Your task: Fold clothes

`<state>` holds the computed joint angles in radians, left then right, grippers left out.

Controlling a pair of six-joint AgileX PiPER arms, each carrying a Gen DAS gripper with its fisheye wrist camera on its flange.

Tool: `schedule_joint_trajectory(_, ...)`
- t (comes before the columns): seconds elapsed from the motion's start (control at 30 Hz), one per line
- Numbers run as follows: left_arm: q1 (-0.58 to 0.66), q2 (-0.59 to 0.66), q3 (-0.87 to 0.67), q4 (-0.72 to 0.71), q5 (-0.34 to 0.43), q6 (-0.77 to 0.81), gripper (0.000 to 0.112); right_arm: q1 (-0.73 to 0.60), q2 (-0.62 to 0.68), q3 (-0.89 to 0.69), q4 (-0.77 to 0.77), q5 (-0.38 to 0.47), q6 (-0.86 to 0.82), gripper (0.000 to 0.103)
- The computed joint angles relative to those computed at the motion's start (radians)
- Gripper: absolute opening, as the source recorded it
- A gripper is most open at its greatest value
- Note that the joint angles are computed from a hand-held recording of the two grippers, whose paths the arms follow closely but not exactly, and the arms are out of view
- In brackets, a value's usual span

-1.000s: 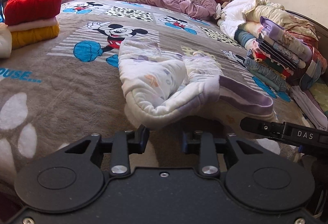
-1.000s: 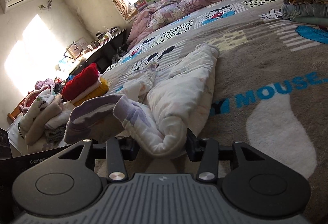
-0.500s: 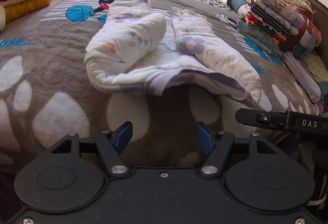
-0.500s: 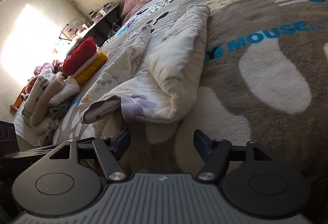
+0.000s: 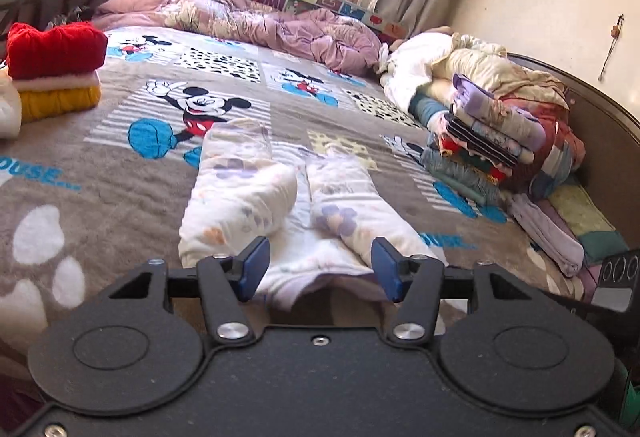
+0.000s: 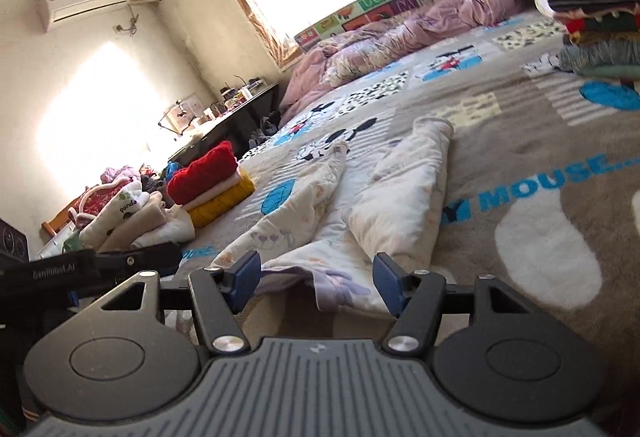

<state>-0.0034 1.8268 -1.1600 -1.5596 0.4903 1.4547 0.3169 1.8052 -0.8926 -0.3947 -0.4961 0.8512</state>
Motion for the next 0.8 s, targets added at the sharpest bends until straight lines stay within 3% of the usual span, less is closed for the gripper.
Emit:
schedule_joint_trajectory(0.03, -0.005, 0.021, -0.017, -0.034, -0.006, 0.023, 0.036, 0.005, 0.023, -0.029, -0.006, 0.01, -0.019, 0.059)
schedule_joint_trajectory(0.1, -0.029, 0.07, -0.045, -0.026, -0.048, -0.001, 0.03, 0.016, 0.07, -0.08, -0.009, 0.03, -0.054, 0.058)
schedule_joint_trajectory(0.23, -0.05, 0.125, -0.059, 0.048, -0.088, -0.049, 0.029, 0.02, 0.136, -0.14, -0.056, 0.072, -0.032, 0.058)
schedule_joint_trajectory(0.43, -0.079, 0.185, -0.093, 0.302, -0.139, -0.242, 0.029, 0.006, 0.201, -0.197, -0.373, 0.177, 0.296, 0.053)
schedule_joint_trajectory(0.6, -0.13, 0.179, -0.071, 0.41, -0.226, -0.219, 0.034, -0.008, 0.177, -0.154, -0.425, 0.145, 0.35, 0.054)
schedule_joint_trajectory(0.7, -0.116, 0.169, -0.065, 0.386, -0.157, -0.159, 0.06, -0.032, 0.155, -0.1, -0.374, 0.05, 0.291, 0.054)
schedule_joint_trajectory(0.8, -0.104, 0.161, -0.069, 0.412, -0.123, -0.171, 0.061, -0.062, 0.139, -0.06, -0.336, -0.052, 0.244, 0.054)
